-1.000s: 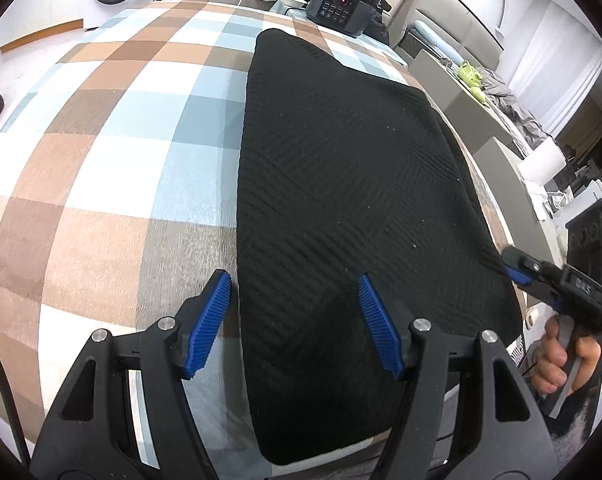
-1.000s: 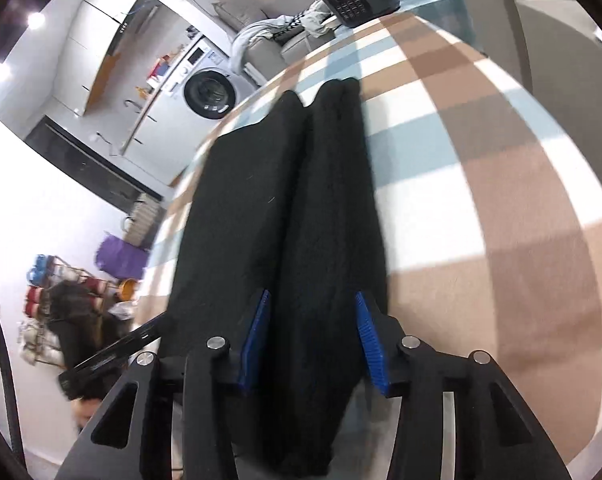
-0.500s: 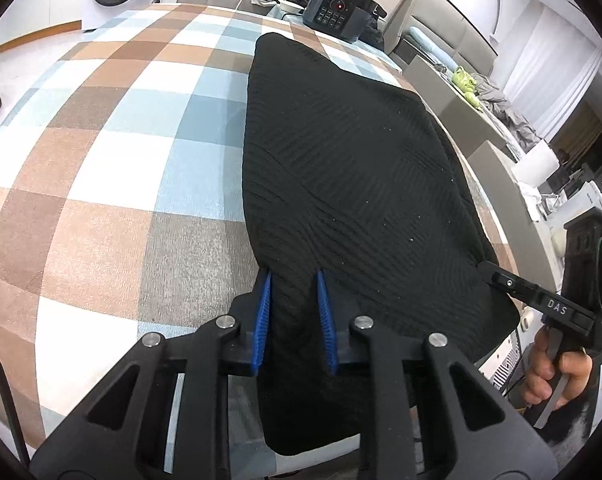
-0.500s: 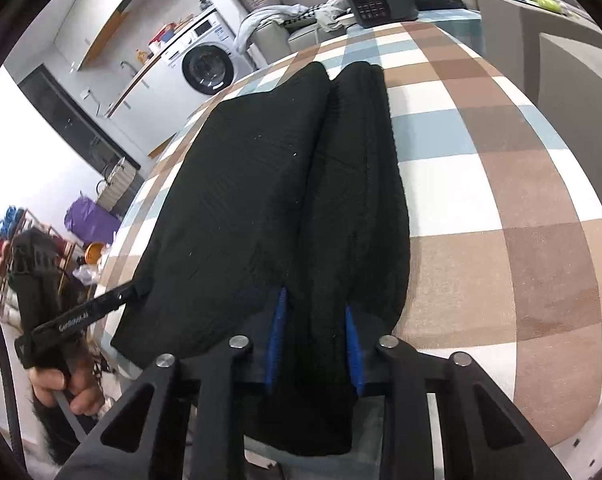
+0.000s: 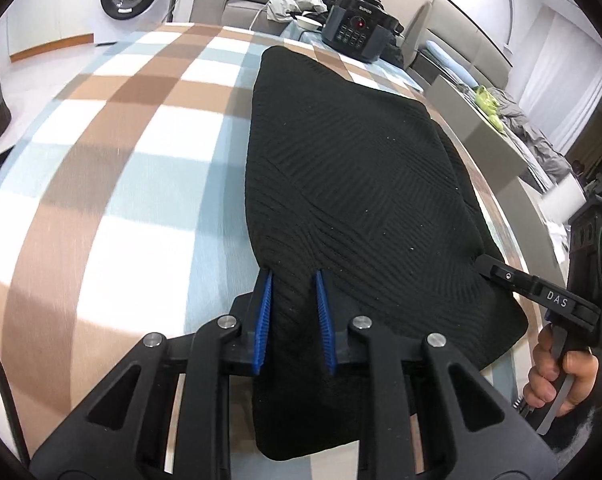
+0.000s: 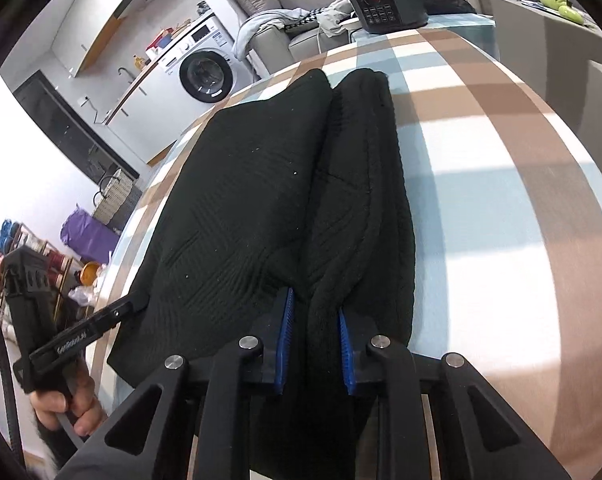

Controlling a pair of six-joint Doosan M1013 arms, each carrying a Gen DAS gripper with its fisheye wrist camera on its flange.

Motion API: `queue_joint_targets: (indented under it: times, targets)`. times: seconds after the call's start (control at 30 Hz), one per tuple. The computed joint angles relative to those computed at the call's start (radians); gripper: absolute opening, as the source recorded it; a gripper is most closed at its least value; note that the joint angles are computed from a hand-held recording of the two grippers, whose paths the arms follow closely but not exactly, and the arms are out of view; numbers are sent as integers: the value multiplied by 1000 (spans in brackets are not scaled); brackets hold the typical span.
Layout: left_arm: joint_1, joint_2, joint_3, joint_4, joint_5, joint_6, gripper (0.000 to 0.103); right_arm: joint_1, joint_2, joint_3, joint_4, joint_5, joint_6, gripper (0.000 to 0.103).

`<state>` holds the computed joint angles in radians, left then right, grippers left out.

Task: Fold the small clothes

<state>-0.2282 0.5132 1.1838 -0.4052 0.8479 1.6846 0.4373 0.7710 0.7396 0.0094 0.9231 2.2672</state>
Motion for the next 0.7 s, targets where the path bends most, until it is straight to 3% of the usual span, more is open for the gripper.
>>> queue_joint_targets:
  times: [0.13, 0.3, 0.47, 0.6, 0.67, 0.7]
  targets:
    - [-2, 37, -63, 51, -3, -37, 19, -2, 64, -116, -21, 56, 27, 21]
    - [-2, 76, -122, 87, 7, -50, 19, -6, 89, -160, -31, 68, 46, 21]
    - [0, 69, -104, 83, -18, -38, 19, 1, 74, -139, -56, 70, 48, 21]
    - [2, 40, -67, 98, -47, -42, 20, 7, 81, -170, -90, 106, 46, 29]
    - [5, 19, -43, 85, -71, -15, 25, 14, 60, -142, -127, 95, 46, 34]
    - [7, 7, -29, 81, -92, -3, 36, 17, 53, -136, -142, 88, 39, 36]
